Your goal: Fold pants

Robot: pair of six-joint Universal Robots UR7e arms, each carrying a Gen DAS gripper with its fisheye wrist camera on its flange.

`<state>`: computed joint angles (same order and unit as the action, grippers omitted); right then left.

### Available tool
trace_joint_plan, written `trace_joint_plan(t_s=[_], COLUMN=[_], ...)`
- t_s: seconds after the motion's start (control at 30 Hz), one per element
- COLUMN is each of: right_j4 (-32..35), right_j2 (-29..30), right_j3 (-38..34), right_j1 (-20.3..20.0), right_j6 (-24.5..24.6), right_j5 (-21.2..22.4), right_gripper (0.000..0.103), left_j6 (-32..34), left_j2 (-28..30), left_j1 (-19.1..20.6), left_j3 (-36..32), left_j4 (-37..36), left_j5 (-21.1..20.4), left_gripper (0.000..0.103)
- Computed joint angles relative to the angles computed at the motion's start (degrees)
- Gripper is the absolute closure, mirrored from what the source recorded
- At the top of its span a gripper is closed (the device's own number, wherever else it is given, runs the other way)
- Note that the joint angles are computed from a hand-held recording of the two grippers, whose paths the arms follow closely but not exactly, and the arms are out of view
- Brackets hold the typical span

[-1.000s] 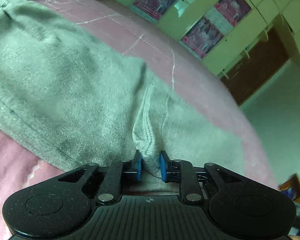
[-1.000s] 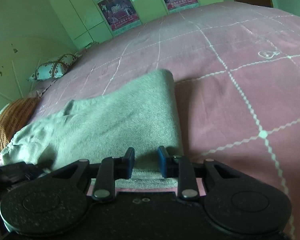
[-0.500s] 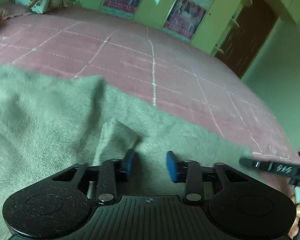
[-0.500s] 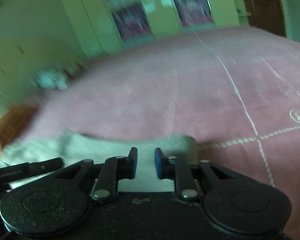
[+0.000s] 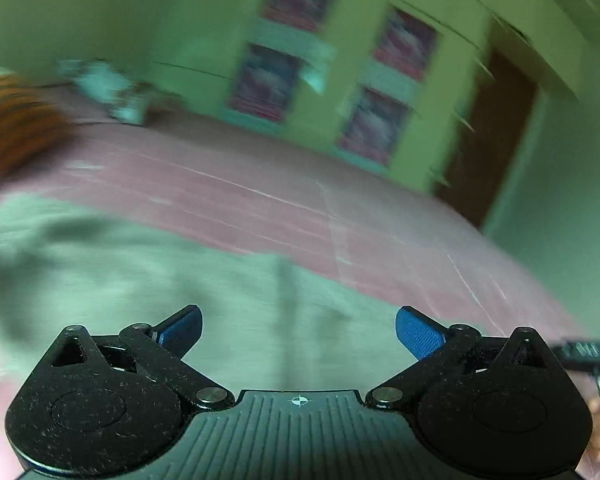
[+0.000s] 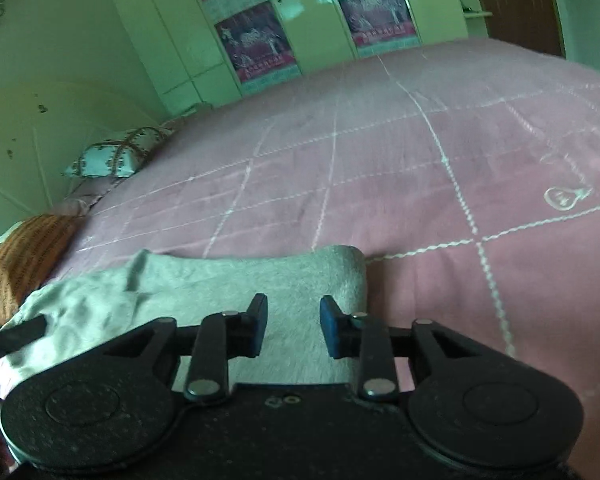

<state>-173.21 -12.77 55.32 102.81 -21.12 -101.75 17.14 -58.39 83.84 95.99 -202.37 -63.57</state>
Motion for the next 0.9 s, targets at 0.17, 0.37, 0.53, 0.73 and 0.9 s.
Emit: trace_joint_plan(t_s=[0.17, 0.37, 0.53, 0.73, 0.9], right_j4=[-1.3, -1.1, -1.1, 3.4, 10.0], right_j2=[-2.2, -2.3, -1.3, 2.4, 8.8], right_j3=[4.8, 7.3, 6.4, 1.2, -8.3], right_j1=[-0.1, 1.5, 3.1, 5.3, 8.0], right_j6=[2.7, 4.8, 4.1, 2.0, -3.0], right_j5=[0.3, -1.6, -3.2, -3.4, -1.6], right_gripper=[0.076, 0.075, 0.072, 0.072, 0.072], left_j6=[-12.4, -34.8, -41.5, -32.0, -31.0], left_j2=[-6.3, -1.6, 5.0, 7.8, 4.7], left_j1=[6.2, 17.3, 23.3, 21.0, 20.4], left_j3=[3.4, -5.9, -15.7, -19.0, -15.8], left_j4=[-1.8, 1.9, 3.8, -0.1, 0.1], left_j5=[1.8, -14.9, -27.9, -24.3, -22.7], left_gripper=[0.014, 0.042, 0.058, 0.066, 0.067])
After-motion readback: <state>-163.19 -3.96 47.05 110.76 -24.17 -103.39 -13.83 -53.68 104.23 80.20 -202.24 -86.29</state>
